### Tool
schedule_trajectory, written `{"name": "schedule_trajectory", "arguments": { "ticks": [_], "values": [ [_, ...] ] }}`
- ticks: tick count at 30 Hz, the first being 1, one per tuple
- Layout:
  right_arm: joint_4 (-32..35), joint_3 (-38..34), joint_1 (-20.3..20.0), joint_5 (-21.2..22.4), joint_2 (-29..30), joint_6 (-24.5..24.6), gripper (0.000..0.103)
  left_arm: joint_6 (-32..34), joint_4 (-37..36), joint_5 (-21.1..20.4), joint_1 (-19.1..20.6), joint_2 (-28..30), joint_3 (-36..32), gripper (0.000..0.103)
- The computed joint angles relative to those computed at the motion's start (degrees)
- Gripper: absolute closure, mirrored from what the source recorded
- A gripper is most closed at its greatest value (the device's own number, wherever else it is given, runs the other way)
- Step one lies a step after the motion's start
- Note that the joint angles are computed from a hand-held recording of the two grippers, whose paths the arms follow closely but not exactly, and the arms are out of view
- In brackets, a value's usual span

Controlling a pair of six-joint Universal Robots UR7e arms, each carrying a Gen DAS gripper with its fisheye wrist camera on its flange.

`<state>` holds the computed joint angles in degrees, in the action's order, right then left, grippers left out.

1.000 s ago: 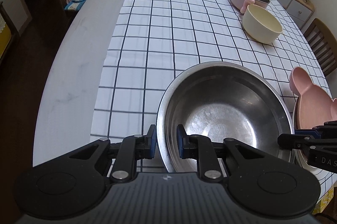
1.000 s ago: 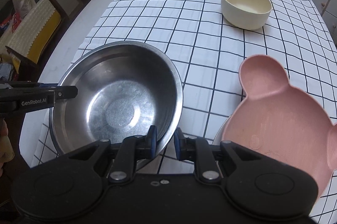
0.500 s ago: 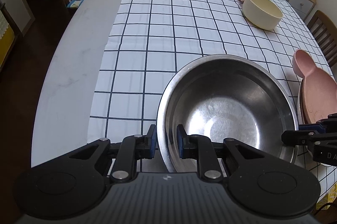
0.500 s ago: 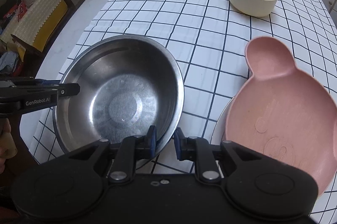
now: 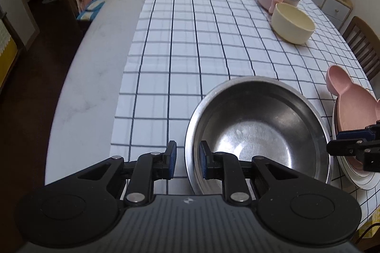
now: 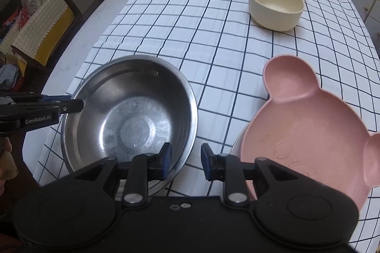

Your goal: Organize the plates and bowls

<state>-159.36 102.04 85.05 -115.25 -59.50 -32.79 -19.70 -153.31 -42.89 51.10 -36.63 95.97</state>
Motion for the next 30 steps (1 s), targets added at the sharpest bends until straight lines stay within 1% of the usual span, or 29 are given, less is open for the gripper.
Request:
{"name": "schedule_trajectory", "arguments": {
  "ticks": [3,5,7,8,9,10,12,17,18,21,24,26,30],
  "values": [
    [-0.8,0.0,0.3,0.8,-0.7,-0.7,0.072,2.1,-2.0,-0.1,-0.4,-0.5,0.1,0.083],
    [-1.2,-0.4,0.6,1.8,-1.0,-0.9,0.069,3.7,-3.4,-0.3,-0.8,-0.5,-0.4,0.078],
    [-1.5,-0.9,0.8,2.6,-1.2,-1.0,0.066,5.8,-5.4,-0.3,-1.1,-0.3,-1.0,0.066],
    [-1.6,-1.3,1.0,3.0,-1.3,-1.0,0.065,7.3,-6.5,-0.3,-1.4,0.0,-1.8,0.062],
    [-1.7,-1.7,1.2,3.2,-1.3,-1.2,0.065,8.7,-7.4,-0.3,-1.6,0.4,-2.4,0.054],
    [-1.9,-2.2,1.4,3.5,-1.2,-1.3,0.064,10.0,-8.2,-0.2,-1.7,0.7,-3.0,0.049],
    [-2.2,-3.2,1.8,3.9,-1.1,-1.5,0.062,13.2,-9.3,-0.4,-1.9,1.7,-5.1,0.048],
    [-2.7,-6.7,2.7,4.5,-0.3,-1.4,0.047,20.0,-9.5,-1.6,-1.9,4.5,-12.0,0.048],
    [-2.9,-7.5,2.8,4.7,-0.1,-1.5,0.046,20.9,-9.0,-2.1,-1.8,5.1,-13.8,0.048],
    [-3.9,-10.2,3.3,4.6,0.9,-1.6,0.040,23.3,-8.1,-3.3,-1.4,7.3,-19.1,0.042],
    [-4.2,-13.5,3.7,4.1,2.2,-1.0,0.035,27.1,-7.2,-3.8,-1.1,10.0,-24.7,0.042],
    [-4.2,-15.7,3.8,3.5,3.2,-0.6,0.032,29.6,-5.9,-3.6,-0.8,12.5,-29.2,0.042],
    [-3.6,-20.5,3.7,2.6,5.7,0.5,0.026,31.7,-1.2,-5.2,0.1,16.9,-38.3,0.041]
  ]
}}
